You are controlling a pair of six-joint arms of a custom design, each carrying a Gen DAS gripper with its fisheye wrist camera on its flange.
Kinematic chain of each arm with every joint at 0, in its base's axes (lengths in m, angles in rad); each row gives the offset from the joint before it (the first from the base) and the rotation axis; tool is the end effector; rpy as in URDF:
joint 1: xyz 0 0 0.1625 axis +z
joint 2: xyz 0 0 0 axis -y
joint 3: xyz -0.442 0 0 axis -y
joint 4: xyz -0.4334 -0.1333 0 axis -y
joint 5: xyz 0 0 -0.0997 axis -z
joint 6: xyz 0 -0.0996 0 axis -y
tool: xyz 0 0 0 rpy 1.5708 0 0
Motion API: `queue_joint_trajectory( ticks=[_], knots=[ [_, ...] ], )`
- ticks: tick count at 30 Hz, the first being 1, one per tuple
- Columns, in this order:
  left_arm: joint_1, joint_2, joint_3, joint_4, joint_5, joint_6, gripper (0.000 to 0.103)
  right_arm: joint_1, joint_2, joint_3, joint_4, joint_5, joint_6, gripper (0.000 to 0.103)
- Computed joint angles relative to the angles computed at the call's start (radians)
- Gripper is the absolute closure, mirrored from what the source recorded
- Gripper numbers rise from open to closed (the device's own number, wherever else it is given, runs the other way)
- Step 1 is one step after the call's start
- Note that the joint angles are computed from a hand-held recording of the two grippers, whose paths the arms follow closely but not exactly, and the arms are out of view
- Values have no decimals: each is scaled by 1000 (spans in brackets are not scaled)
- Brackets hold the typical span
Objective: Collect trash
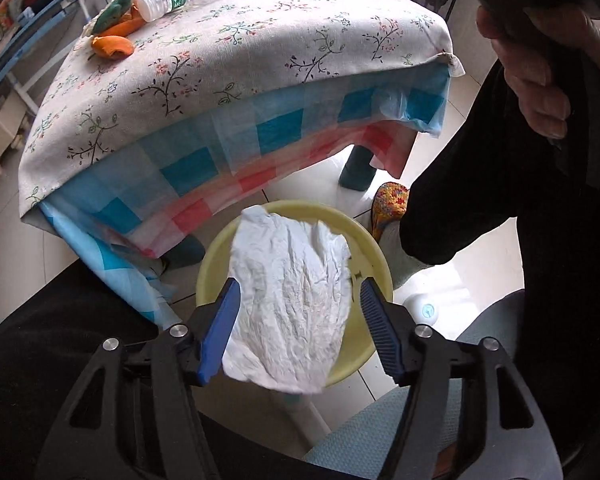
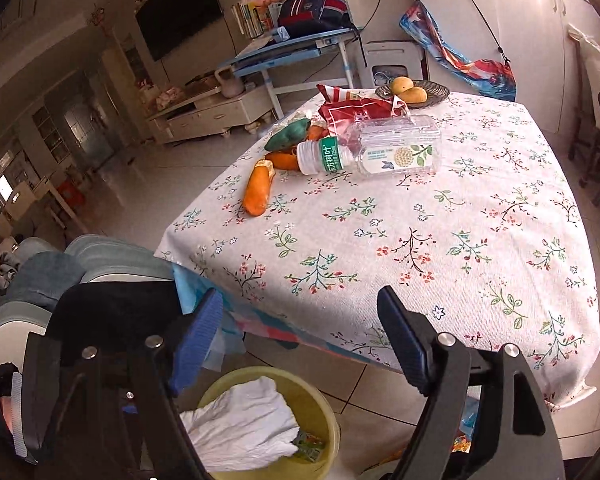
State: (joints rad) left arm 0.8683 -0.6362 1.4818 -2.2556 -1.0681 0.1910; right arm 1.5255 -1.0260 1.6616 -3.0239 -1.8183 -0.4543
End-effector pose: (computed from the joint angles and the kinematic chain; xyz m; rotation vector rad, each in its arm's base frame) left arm -0.3316 -0.6723 -0.0013 1.1789 2.3357 0.0340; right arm 0.0763 -0.7207 0.2899 0.3812 -2.5105 0.9862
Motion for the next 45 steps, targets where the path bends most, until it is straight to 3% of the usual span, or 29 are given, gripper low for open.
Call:
queue_joint_trajectory(
  ticks=[3,6,9,12,15,18,31,45],
  knots=[
    [1,-2,5,-68,28,-20,38,-2,-7,9,-17,-2,3,26],
    [-3,-3,26,-300,110,-15,35,-1,-7,18,-56,-11,0,26],
    [-15,23,23,-579,215,63,19,2,-4,24,-103,-23,-8,26],
    [-15,67,-39,-707,273,107,16,5,1,26,-138,-32,-20,26],
    [-8,102,-92,-750,305,104,13,6,4,26,-148,-31,-25,25],
    [11,110,-119,-701,306,12,12,10,12,22,-150,-46,-41,25],
    [24,102,-95,-712,308,-68,10,18,23,24,-170,-76,-67,24],
    [13,115,-94,-728,332,-23,9,21,34,20,-172,-93,-85,22]
  ],
)
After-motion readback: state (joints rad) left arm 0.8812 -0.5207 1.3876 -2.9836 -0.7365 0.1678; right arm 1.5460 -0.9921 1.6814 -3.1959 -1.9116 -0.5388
